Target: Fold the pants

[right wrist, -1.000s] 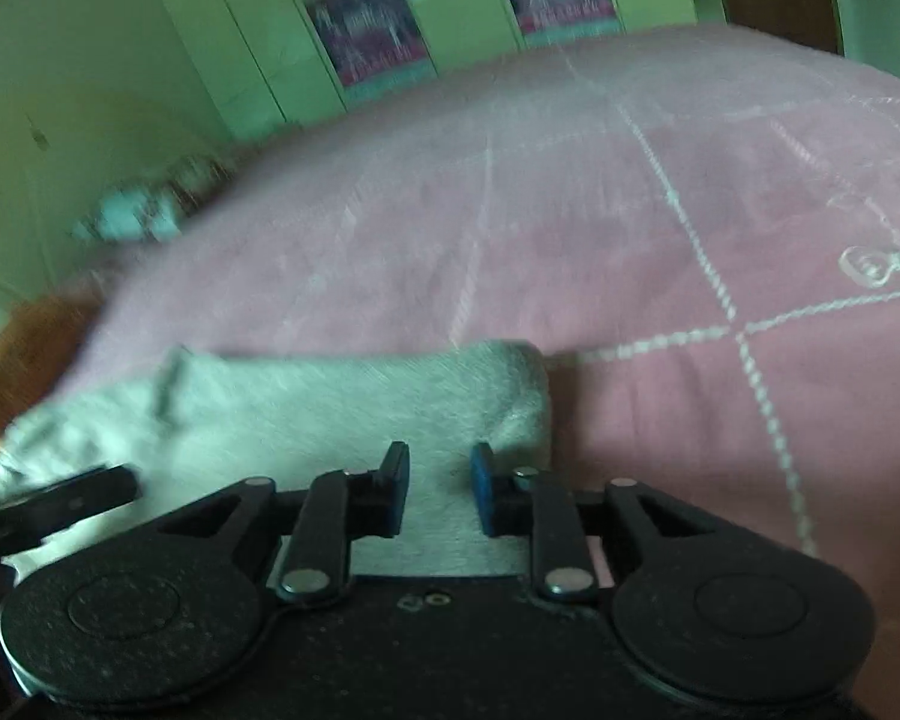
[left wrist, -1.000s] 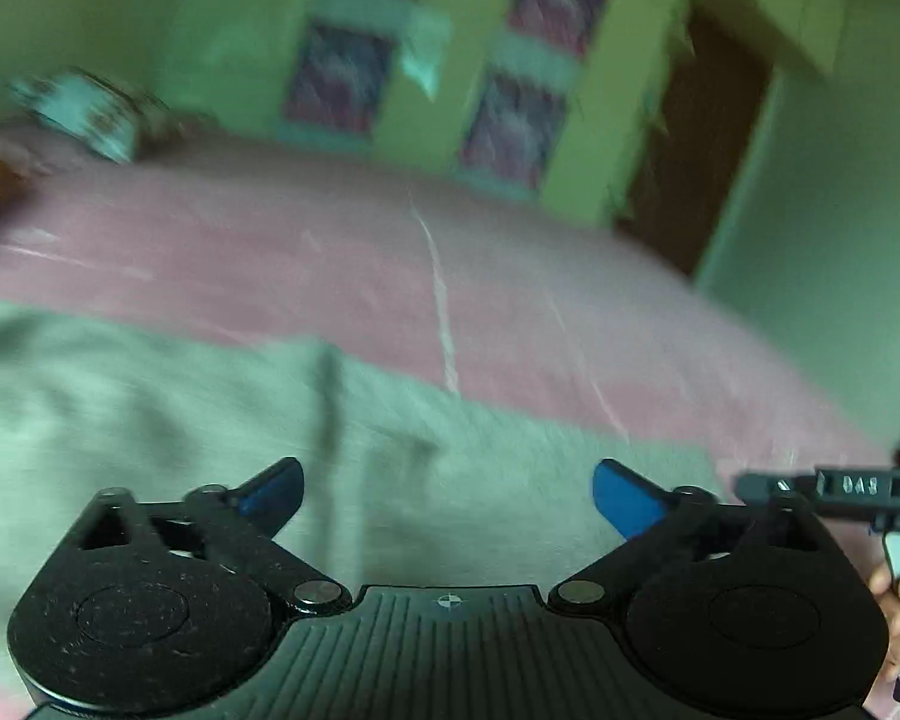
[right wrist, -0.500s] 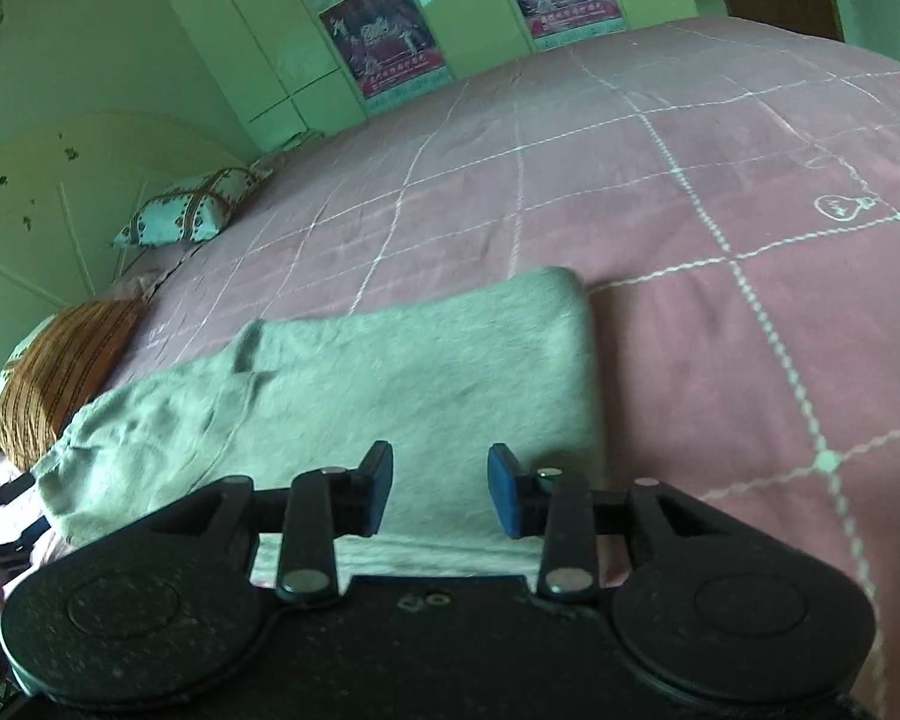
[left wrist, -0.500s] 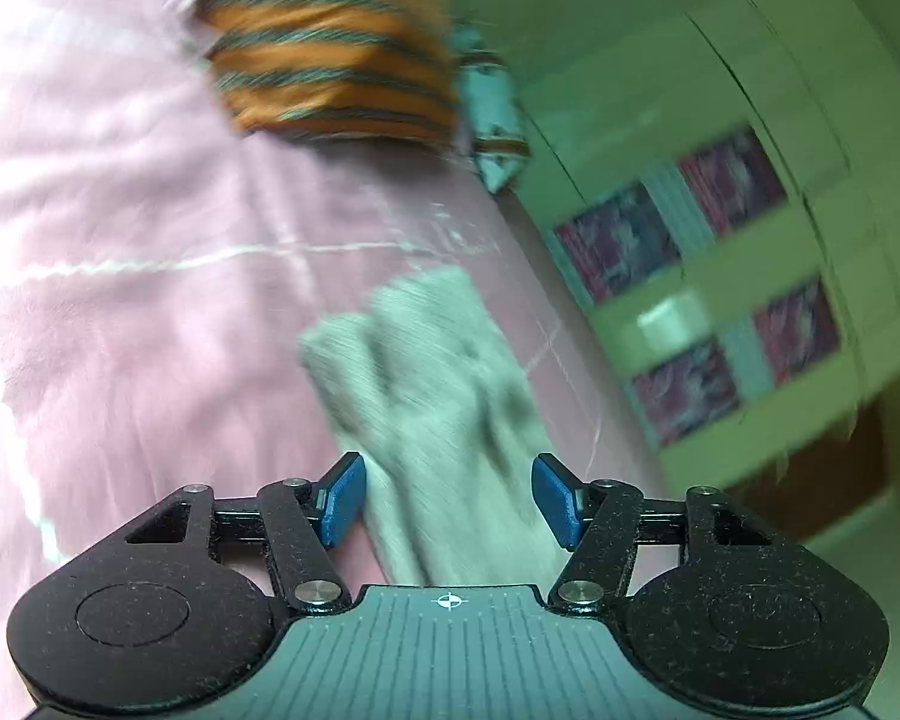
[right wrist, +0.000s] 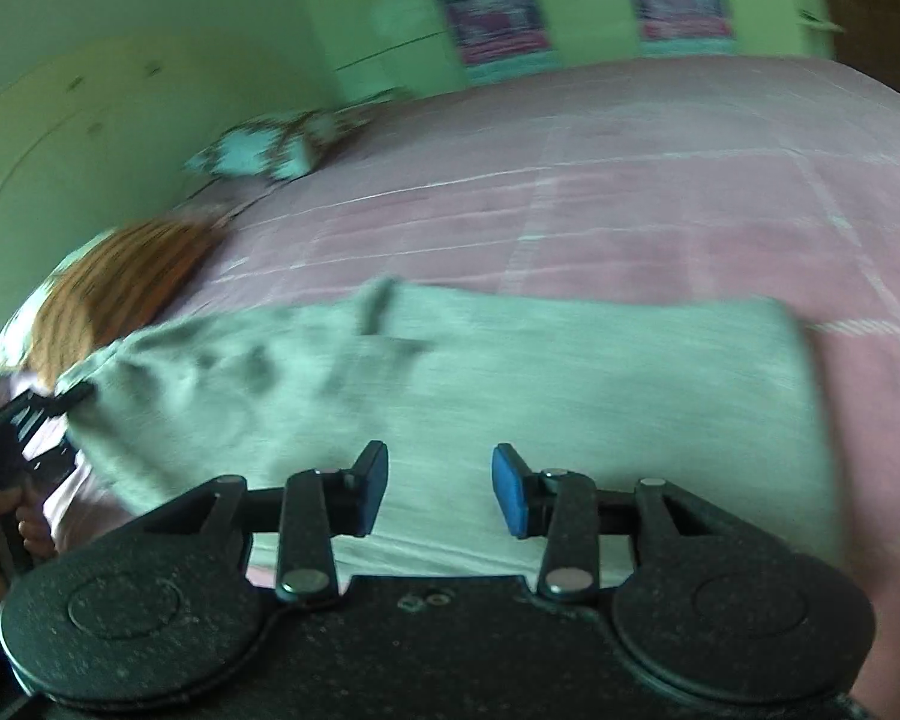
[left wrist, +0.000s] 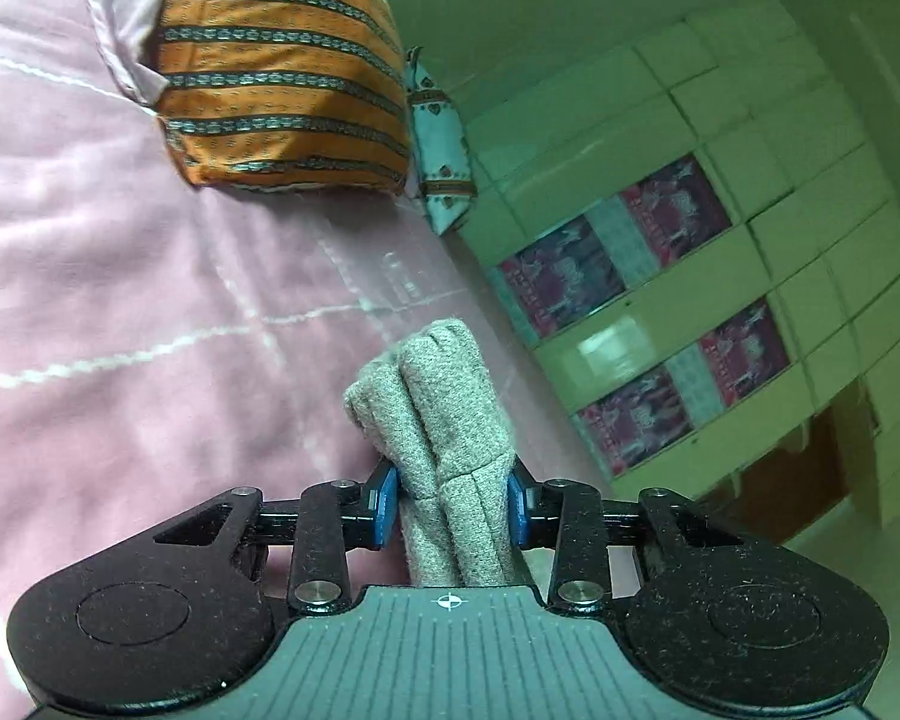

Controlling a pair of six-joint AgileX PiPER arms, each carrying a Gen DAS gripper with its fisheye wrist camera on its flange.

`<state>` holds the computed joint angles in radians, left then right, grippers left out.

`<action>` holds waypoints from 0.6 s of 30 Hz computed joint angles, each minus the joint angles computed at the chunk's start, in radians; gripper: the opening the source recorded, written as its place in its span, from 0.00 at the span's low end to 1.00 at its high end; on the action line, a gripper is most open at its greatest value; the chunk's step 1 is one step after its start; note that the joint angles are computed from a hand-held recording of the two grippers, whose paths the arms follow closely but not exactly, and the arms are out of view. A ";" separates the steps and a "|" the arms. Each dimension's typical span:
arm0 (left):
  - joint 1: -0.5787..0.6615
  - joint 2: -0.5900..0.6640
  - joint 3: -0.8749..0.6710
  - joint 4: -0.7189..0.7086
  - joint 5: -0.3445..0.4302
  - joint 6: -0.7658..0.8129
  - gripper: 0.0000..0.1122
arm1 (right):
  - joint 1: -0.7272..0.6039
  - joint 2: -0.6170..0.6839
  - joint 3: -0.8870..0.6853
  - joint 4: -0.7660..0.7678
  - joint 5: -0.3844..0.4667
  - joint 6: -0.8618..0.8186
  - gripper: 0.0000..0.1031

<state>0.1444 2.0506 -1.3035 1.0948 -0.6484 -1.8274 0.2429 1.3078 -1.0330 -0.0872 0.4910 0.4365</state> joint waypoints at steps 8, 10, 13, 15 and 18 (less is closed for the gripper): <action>0.035 -0.003 0.005 0.114 -0.015 -0.089 0.32 | 0.103 0.203 -0.164 -0.084 0.133 -0.012 0.30; 0.027 -0.031 0.021 0.092 -0.016 -0.045 0.32 | 0.075 0.112 -0.098 -0.061 0.074 -0.008 0.31; -0.002 -0.087 0.051 0.061 -0.002 0.002 0.32 | -0.004 -0.013 -0.002 0.008 0.053 -0.012 0.33; -0.040 -0.129 0.062 0.044 0.023 0.036 0.32 | -0.116 -0.107 0.078 0.172 0.046 -0.106 0.33; -0.130 -0.182 0.039 0.062 0.074 0.031 0.32 | -0.273 -0.212 0.152 0.360 0.068 -0.230 0.34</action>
<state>0.0140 1.8688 -1.2648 1.1568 -0.5746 -1.7968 -0.0303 1.0958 -0.8808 0.2732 0.5590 0.2063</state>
